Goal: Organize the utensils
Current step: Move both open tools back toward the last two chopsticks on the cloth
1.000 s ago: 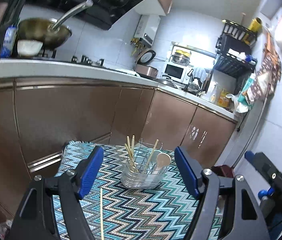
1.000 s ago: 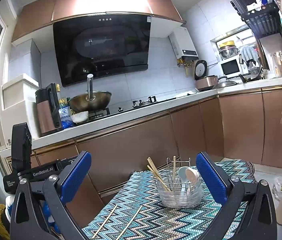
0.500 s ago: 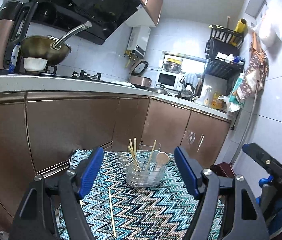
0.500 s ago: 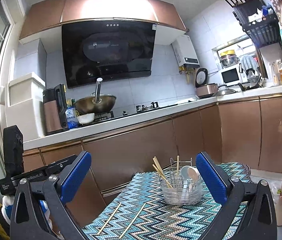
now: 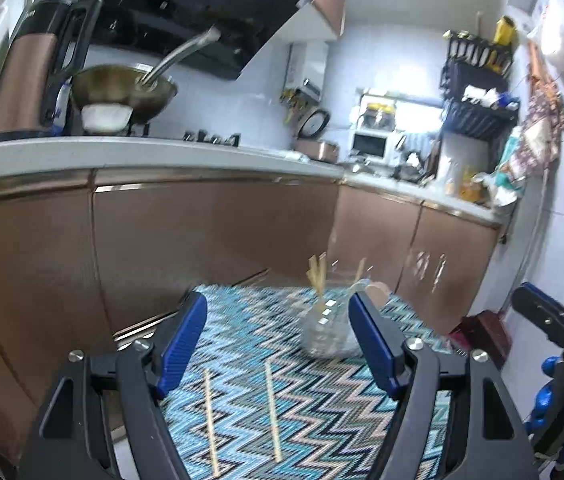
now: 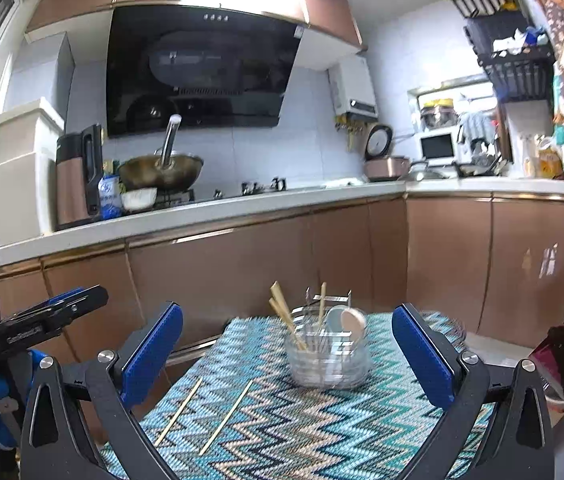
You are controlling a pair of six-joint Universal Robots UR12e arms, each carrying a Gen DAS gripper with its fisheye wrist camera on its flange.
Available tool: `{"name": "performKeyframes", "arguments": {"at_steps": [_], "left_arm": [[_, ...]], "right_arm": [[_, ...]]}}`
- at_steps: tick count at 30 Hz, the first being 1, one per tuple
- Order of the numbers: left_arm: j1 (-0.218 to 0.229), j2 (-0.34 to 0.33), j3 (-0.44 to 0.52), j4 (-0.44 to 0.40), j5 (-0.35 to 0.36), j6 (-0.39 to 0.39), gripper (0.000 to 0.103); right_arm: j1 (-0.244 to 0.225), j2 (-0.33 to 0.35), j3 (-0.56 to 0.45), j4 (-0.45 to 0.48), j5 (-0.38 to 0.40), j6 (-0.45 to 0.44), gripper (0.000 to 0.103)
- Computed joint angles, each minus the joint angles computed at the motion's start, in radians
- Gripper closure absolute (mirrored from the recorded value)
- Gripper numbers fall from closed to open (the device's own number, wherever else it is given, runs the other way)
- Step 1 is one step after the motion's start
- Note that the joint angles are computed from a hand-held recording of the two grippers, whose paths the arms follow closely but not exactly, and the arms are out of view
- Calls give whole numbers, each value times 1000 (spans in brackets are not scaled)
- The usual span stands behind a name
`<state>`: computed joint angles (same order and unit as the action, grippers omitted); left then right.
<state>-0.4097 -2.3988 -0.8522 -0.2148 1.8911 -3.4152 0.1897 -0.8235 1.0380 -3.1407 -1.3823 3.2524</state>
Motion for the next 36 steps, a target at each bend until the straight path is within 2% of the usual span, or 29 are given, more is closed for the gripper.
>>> {"name": "performKeyframes", "arguments": {"at_steps": [4,8,14,16,22,25,31,36], "left_arm": [[16,7,-20,-60,-18,-48,31],[22,-1,-20,-100,-11,-58,31],[22,-42,44,-245,26,-68,31],[22,-62,77,-304,33,-66,31],[34,-109,149,-441,17,-88,31],[40,-129,181,-489,6,-97,31],[55,-177,258,-570,-23,-98,31],[73,-206,310,-630,-78,-119,31]], "right_arm": [[-5,14,-25,87,36,21,0],[-2,34,-53,138,32,25,1],[4,72,-111,228,27,7,4],[5,89,-142,283,42,0,8],[14,160,-277,508,99,-57,27],[20,198,-346,593,118,-89,34],[33,292,-520,766,138,-152,41],[43,403,-735,938,144,-194,45]]}}
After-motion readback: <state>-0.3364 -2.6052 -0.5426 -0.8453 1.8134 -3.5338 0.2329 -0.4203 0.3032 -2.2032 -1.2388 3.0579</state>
